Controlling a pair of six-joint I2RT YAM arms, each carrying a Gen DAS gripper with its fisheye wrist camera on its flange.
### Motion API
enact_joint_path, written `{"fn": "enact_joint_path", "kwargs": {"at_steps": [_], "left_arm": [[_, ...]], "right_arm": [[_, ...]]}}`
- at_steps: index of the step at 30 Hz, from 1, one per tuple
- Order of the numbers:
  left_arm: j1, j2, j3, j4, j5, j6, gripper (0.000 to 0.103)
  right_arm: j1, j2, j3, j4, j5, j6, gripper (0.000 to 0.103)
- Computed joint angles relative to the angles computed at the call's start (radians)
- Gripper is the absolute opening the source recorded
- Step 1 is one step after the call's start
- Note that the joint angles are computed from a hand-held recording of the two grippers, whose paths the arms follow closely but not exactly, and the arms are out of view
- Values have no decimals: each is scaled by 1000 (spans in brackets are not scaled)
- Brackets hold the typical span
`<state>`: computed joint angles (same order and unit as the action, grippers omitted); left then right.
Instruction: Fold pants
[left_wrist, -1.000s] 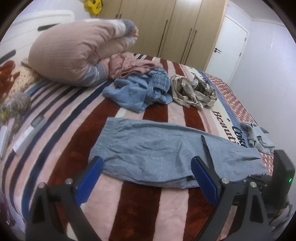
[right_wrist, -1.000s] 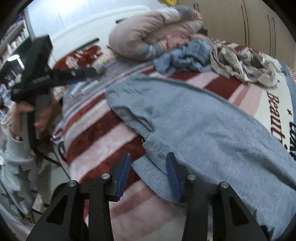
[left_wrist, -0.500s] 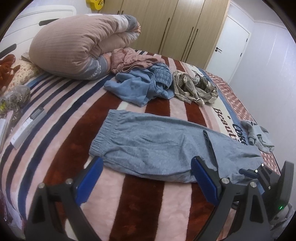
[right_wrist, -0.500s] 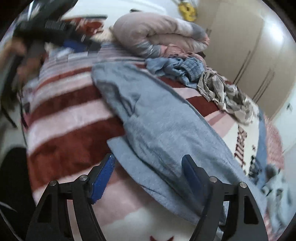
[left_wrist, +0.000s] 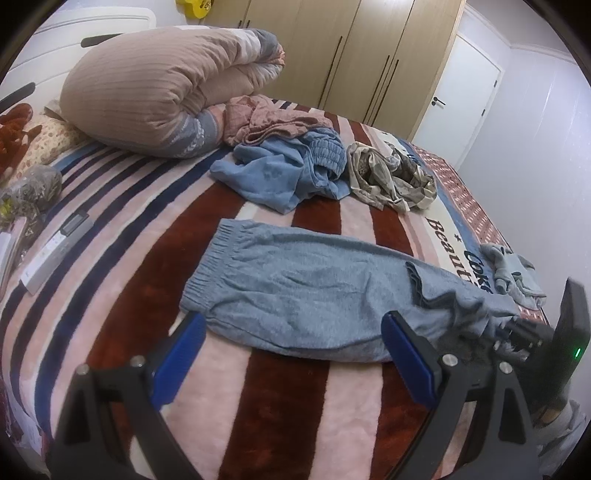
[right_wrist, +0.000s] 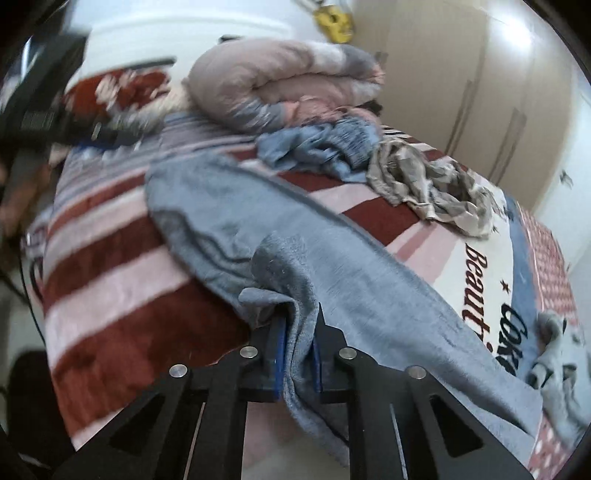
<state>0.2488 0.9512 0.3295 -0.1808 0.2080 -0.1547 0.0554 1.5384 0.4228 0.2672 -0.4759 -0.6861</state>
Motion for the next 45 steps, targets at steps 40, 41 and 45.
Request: {"fn": "enact_joint_path", "kwargs": {"at_steps": [40,41,45], "left_arm": [[-9,18,29,13,-8,5,94],[-4,18,28,13,-5,7,94],[-1,19,28,14,-2,8,94]], "right_arm": [[110,242,232,-214,-28,146,2],[96,254,242,-223,-51,157,3],[67,228,260,-300,-88,130,6]]}}
